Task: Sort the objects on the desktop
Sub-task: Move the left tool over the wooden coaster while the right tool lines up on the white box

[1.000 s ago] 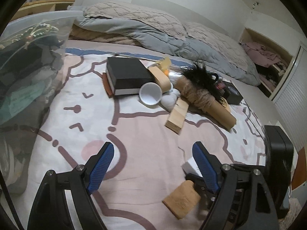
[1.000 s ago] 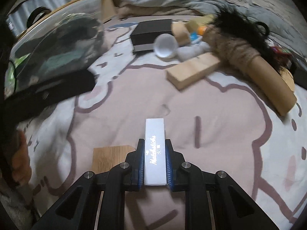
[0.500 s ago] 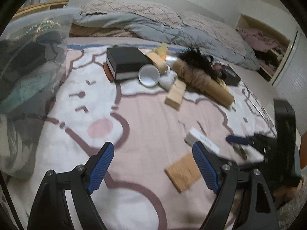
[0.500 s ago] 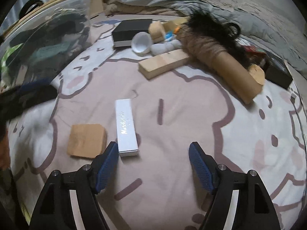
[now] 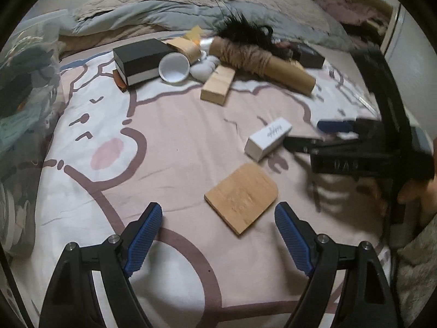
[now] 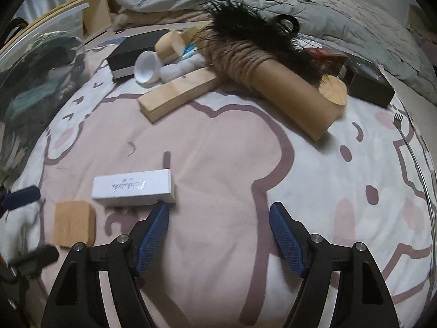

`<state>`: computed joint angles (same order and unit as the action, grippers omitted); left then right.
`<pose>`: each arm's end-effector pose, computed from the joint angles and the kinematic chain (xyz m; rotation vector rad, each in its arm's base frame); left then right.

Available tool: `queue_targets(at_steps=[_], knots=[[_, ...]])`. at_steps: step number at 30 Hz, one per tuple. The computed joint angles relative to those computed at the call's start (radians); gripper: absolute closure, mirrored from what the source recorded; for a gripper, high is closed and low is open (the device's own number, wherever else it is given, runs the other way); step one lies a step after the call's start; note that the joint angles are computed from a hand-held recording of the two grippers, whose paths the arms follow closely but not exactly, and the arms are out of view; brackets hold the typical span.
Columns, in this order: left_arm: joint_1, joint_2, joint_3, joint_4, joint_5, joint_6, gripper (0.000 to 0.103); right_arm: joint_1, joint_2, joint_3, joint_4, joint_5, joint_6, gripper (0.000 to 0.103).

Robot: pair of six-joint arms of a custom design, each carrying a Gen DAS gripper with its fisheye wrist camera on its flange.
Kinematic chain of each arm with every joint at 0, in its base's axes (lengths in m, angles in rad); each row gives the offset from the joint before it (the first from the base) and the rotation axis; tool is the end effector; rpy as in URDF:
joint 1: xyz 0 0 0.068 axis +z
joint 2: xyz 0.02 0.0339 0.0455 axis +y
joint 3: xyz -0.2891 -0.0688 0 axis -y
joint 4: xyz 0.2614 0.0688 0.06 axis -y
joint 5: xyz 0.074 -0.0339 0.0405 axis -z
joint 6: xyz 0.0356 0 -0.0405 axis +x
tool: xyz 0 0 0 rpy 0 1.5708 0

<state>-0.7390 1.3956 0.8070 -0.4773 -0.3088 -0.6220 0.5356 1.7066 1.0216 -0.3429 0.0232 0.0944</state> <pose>0.2087 -0.1756 0.2085 0.0470 2.5599 -0.1057 0.3067 0.1811 0.1872 -0.5632 2.5501 0.1964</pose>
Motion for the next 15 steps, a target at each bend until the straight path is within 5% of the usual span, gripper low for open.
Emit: queue_targets(at_steps=[8,15], knots=[[0.02,0.049,0.021,-0.058,-0.035,-0.003,0.018,-0.004,0.028,0.007,0.002,0.012,-0.003,0.0],[0.075,0.039,0.004,-0.056,-0.023,-0.028,0.018,-0.006,0.026,0.0,0.014,0.009,-0.004,0.0]])
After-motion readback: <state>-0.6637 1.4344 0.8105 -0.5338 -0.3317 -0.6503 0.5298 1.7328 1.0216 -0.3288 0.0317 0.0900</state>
